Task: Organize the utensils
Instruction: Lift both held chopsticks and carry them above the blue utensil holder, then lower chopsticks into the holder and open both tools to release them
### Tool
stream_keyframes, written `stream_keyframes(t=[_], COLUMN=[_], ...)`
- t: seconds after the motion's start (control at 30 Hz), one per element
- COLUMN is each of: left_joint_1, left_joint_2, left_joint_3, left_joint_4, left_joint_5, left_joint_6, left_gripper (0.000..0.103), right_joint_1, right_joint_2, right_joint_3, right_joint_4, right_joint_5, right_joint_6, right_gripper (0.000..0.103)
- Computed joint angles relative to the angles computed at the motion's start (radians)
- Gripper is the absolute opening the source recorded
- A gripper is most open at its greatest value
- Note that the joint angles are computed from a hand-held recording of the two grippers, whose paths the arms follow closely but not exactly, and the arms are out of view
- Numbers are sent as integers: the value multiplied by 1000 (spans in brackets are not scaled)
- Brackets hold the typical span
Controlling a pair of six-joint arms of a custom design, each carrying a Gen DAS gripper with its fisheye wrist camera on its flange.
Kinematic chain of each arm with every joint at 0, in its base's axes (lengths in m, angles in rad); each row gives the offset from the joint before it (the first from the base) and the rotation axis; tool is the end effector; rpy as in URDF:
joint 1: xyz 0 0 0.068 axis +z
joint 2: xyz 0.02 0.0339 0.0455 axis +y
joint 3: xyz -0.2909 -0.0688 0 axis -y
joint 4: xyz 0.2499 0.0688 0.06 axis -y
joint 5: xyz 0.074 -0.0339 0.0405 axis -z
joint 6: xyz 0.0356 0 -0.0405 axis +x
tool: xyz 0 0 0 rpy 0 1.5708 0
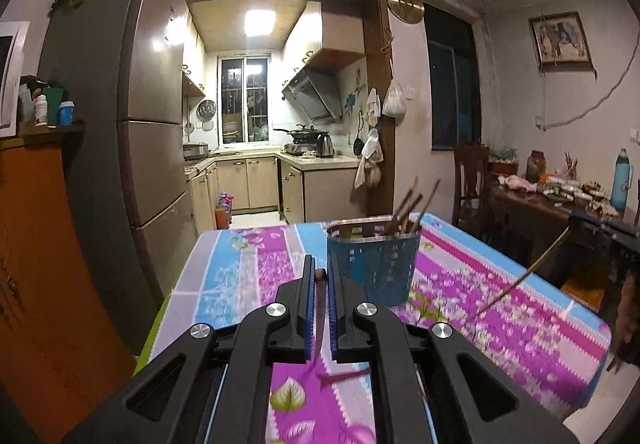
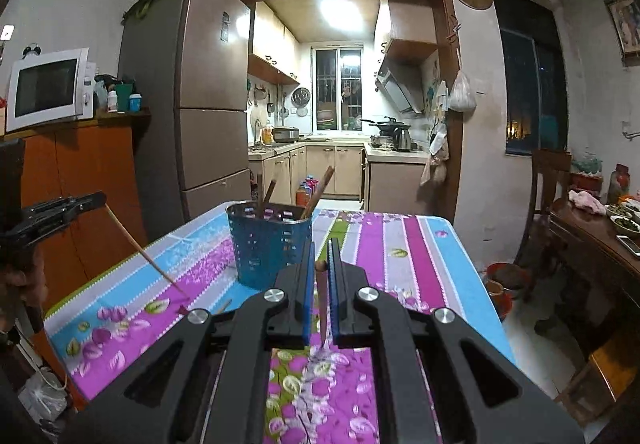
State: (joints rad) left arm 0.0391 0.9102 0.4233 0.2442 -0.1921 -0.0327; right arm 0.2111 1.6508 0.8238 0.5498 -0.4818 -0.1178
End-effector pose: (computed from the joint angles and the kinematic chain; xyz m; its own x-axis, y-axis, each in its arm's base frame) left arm 0.1958 0.0145 0.2531 -0.2327 -0.0412 -0.9717 -0.2313 0.9728 0.0141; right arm 0.3467 0.0912 0.2313 -0.1927 -0.1478 -0.9701 -0.6486 0.7610 0.0129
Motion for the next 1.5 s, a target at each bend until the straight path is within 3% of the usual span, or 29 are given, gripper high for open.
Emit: stream_keyframes(t=[0.1, 0.5, 0.87, 1.07, 1.23, 1.5], left_joint_1=[12, -77, -52, -12, 30, 58], left_joint_2=[-13, -71, -18, 177, 375, 640], left_joint_3=[35, 96, 155, 359, 598, 766], left_joint_4=[-32, -128, -114, -21, 46, 111], left_joint_5=[28, -27, 54, 103, 118, 159], left_joint_6=[0, 27, 19, 27, 1, -15], left_gripper=[7, 7, 7, 7, 7, 7], right_joint_1=[5, 28, 49, 88, 140, 171], right_joint_2=[0, -67, -53, 31, 155, 423], right_joint_3=[24, 43, 116, 363, 648, 981], right_joint_4=[-16, -73, -148, -195, -204, -247], right_joint_5=[-5, -31, -37, -27, 60, 112], right_joint_6=[3, 18, 21, 115, 176, 262], right_gripper=[5, 5, 5, 5, 5, 5])
